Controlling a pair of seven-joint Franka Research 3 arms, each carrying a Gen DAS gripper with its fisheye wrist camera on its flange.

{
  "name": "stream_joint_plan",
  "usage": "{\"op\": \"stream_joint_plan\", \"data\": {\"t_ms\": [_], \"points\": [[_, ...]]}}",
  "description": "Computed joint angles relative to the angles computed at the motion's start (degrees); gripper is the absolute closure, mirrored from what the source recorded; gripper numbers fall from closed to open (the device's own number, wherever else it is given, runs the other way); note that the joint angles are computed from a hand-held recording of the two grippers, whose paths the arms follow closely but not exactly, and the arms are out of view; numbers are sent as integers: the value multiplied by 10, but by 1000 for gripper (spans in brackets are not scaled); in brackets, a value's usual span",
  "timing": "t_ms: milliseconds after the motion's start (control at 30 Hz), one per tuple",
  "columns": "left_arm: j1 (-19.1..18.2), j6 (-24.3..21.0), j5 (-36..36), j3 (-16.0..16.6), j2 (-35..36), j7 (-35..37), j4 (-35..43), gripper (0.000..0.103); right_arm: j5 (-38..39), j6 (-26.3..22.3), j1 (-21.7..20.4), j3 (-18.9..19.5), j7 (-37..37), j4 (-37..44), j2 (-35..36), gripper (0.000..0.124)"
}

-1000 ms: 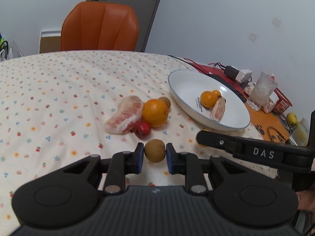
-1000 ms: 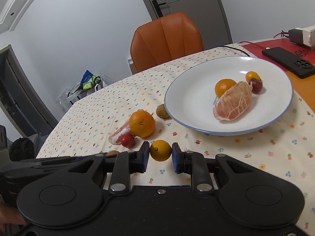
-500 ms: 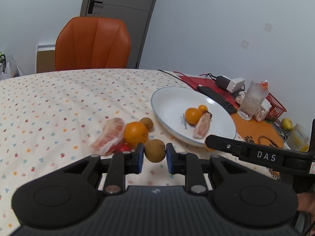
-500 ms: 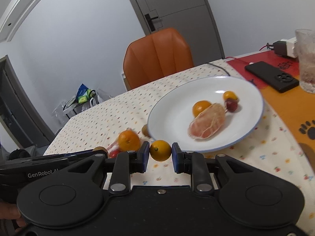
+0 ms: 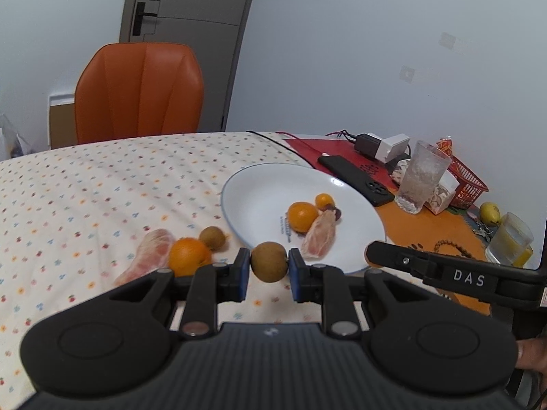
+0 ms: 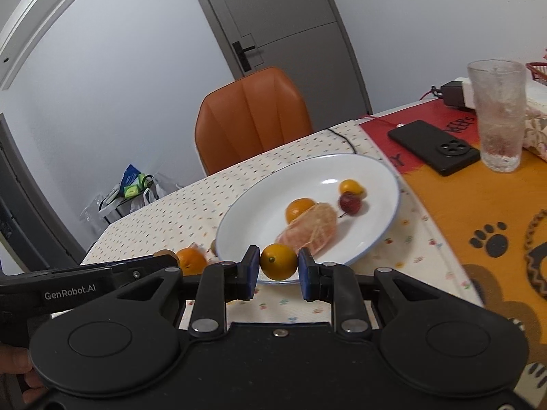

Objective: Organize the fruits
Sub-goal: 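Carry the kiwi and yellow orange over the white plate with both tools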

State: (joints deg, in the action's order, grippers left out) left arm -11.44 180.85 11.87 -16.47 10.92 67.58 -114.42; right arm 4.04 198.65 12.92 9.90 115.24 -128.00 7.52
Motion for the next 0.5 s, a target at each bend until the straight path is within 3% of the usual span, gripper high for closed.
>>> {"op": "stream_joint_plan", "data": {"t_ms": [167,500], "points": [[-34,-8,32,30,16,-30,27,81,0,3,-5,-7,-2,-8,-6,101],[-47,-41,57,35,73,-39,99,81,25,0,2,-21,-22,10,12,101]]}}
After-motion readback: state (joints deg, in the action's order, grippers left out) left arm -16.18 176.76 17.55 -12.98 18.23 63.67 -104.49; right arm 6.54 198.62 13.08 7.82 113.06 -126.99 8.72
